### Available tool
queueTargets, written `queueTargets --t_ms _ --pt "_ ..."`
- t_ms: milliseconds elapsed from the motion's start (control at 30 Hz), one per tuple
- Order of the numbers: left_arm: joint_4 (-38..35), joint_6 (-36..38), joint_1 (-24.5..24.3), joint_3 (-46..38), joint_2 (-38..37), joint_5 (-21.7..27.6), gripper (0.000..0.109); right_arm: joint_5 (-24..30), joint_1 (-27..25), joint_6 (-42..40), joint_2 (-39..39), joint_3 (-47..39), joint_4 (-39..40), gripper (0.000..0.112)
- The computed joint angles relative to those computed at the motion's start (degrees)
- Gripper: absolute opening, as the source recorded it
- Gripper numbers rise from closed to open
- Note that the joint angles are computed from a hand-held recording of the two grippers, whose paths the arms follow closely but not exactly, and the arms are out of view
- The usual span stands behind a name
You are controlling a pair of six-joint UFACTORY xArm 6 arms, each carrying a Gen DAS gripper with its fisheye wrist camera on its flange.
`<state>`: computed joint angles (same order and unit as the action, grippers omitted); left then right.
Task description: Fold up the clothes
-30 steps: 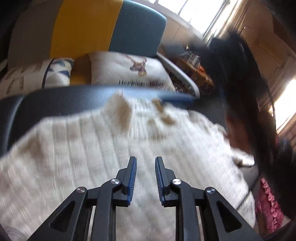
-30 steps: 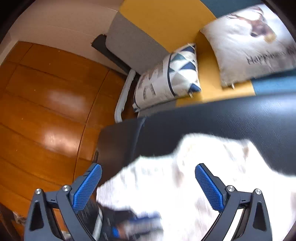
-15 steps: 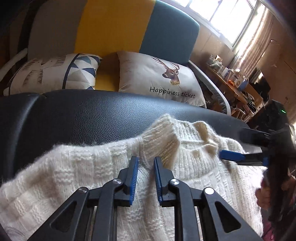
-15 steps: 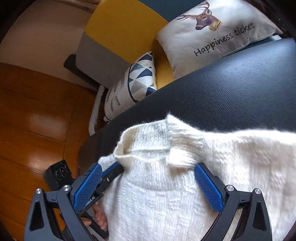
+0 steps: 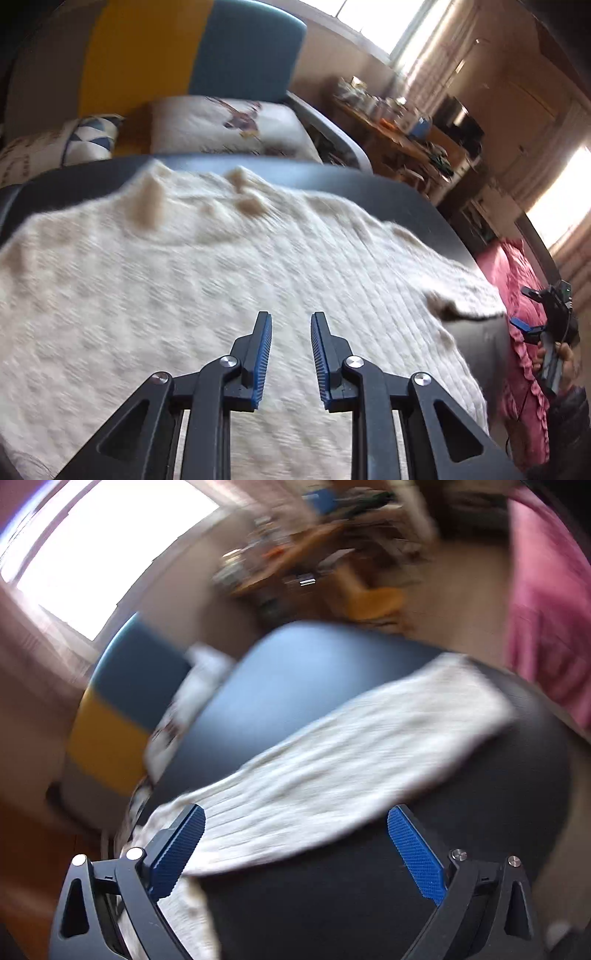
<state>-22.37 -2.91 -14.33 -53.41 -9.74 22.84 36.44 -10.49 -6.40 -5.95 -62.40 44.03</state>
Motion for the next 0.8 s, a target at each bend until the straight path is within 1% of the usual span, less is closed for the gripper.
queueTargets --t_ms 33,67,100,133,200,233,367,433,467,500,533,633,733,800 --pt "0.5 -0.6 -1.3 -0.4 0.6 0.4 0.021 -0.1 -1.7 0.8 0.3 0.7 1.2 0.085" --pt "2.0 -1.6 -2.1 -1.1 1.2 0.7 0.021 -0.1 -3.0 1.8 0.8 1.1 2.5 0.073" --pt "3.6 -2.5 -2.9 -1.7 1.7 1.0 0.021 -0.5 -3.7 1.8 1.5 1.4 4.2 0.063" --pt "5.2 -3.4 -3.7 -2.4 2.4 1.4 0.021 -0.9 -4.1 1.2 2.4 1.5 6.1 0.060" --pt "8.2 -5.1 -5.3 -4.0 3.6 2.3 0.021 -2.5 -4.1 -2.1 3.4 1.2 10.4 0.059" --pt "8.5 -5.2 -5.7 -4.5 4.1 2.9 0.021 -3.0 -3.9 -3.1 4.1 0.6 11.3 0.059" --pt "9.7 -6.7 -6.4 -5.0 5.1 4.4 0.021 -3.4 -3.2 -5.1 8.0 -3.5 12.2 0.059" --pt "9.1 -6.7 -6.2 -4.6 5.2 5.1 0.021 -3.4 -3.4 -6.1 10.1 -5.7 13.1 0.051" --pt "8.8 -6.5 -6.1 -4.4 5.2 5.4 0.021 -3.8 -3.0 -5.5 11.1 -6.4 12.3 0.037" --pt "8.3 -6.2 -6.0 -3.9 5.1 5.1 0.021 -4.2 -2.5 -4.4 12.1 -7.1 11.0 0.013" --pt "8.0 -5.9 -6.1 -3.5 4.7 4.6 0.021 -4.6 -2.1 -3.2 13.2 -7.9 9.5 0.006" --pt "7.4 -5.5 -6.0 -3.7 4.6 5.3 0.021 -6.2 -1.6 -2.7 14.2 -8.8 10.4 0.006" --pt "5.2 -4.6 -5.7 -4.8 4.7 6.6 0.021 -6.1 -0.2 -4.1 13.7 -9.9 7.4 0.006" --pt "1.4 -2.8 -5.6 -6.4 5.3 7.8 0.021 -6.3 1.8 -7.5 12.4 -10.1 4.1 0.006"
